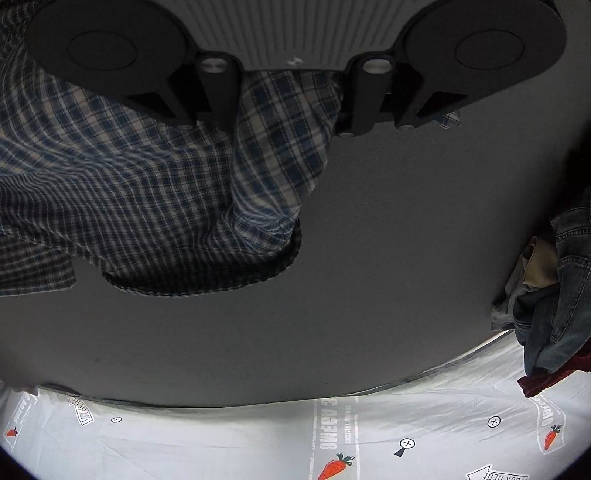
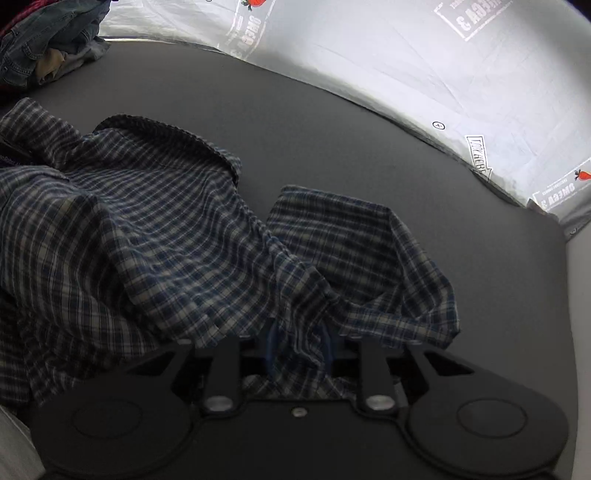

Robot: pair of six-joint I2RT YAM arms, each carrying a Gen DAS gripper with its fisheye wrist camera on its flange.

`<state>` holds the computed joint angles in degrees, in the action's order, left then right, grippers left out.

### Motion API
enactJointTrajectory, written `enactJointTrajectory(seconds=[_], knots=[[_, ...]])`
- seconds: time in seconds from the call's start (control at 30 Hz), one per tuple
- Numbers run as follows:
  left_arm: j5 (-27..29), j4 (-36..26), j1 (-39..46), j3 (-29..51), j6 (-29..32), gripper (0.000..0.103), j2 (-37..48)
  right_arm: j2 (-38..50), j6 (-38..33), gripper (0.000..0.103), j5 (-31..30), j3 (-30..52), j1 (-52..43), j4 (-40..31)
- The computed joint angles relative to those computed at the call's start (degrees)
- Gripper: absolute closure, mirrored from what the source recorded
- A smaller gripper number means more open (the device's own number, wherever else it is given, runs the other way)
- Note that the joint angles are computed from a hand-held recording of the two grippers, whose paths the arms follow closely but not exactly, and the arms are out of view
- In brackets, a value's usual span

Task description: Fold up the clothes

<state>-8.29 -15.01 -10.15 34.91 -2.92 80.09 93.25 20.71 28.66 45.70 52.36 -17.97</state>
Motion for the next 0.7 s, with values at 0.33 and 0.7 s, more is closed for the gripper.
enactJointTrajectory(seconds=[0.33, 0.7], knots=[[19.48, -0.59, 14.94, -0.80, -0.32, 0.047, -9.97, -0.85, -7.15, 0.055, -11.65, 2.88, -9.81, 12.11], [11.98, -3.32, 10.29, 6.40, -1.34, 0.048, 2.92, 24.87, -8.34, 0.064, -28.32, 23.93, -13.33, 8.04]])
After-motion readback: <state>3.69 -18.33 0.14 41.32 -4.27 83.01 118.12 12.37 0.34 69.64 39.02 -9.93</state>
